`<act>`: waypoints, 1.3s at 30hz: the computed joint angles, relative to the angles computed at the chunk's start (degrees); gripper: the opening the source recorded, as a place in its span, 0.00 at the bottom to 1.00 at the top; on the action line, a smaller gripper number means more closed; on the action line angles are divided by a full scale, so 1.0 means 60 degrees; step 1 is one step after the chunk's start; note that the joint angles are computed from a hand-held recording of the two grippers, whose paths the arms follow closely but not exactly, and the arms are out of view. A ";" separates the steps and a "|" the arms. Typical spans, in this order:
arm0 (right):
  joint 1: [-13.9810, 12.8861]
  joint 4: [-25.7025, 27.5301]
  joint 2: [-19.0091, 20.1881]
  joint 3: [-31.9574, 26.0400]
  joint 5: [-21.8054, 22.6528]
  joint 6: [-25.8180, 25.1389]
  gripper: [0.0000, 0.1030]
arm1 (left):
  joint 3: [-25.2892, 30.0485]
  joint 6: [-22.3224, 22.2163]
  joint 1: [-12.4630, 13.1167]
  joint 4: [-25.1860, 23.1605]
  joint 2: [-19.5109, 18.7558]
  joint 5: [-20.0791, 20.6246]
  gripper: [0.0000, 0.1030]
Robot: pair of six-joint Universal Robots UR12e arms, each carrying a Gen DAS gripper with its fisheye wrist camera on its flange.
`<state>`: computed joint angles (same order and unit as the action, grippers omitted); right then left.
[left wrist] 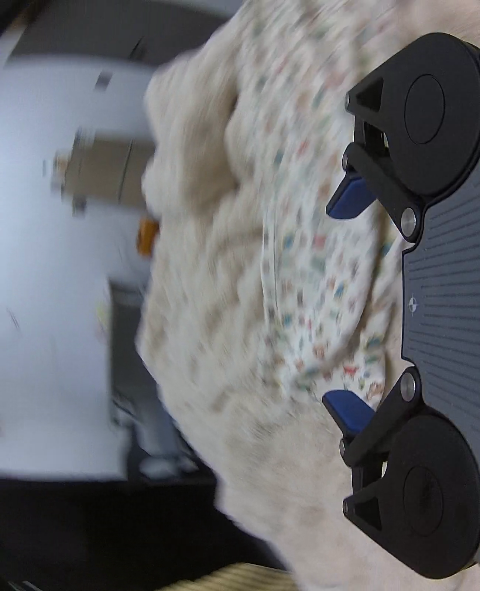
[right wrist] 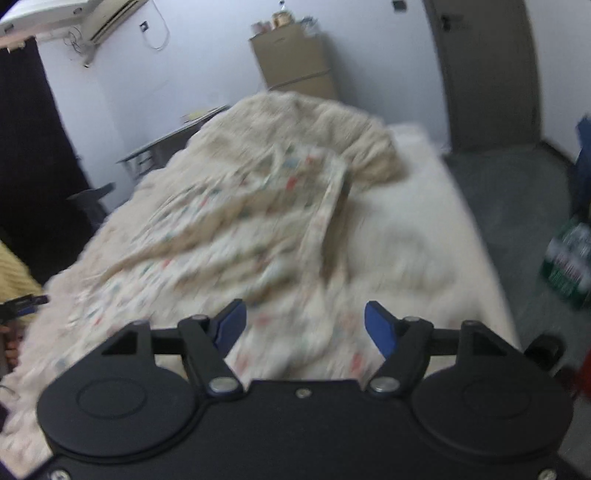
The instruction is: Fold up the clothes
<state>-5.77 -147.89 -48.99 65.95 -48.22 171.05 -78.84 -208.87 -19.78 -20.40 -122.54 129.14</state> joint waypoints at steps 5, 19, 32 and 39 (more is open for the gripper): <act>-0.0255 0.1135 0.0313 -0.0323 0.0817 0.1287 0.66 | -0.1074 0.3265 -0.0618 0.0683 0.0828 0.0638 0.99; -0.0298 0.1889 0.1080 -0.1040 0.2150 0.2747 0.60 | -0.5511 -0.1430 0.1847 0.1187 0.3174 -0.6000 0.64; -0.0196 0.1863 0.1067 -0.1079 0.2007 0.2388 0.35 | -0.4589 0.3487 0.0854 -0.0025 0.2958 -0.7738 0.16; -0.0186 0.1947 0.1012 -0.1056 0.1859 0.2111 0.37 | -0.5248 0.2736 0.0561 0.1421 0.3447 -0.6504 0.61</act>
<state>-6.88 -136.21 -42.92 59.62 -37.06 183.72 -110.33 -192.45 -16.42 -11.87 -101.86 90.12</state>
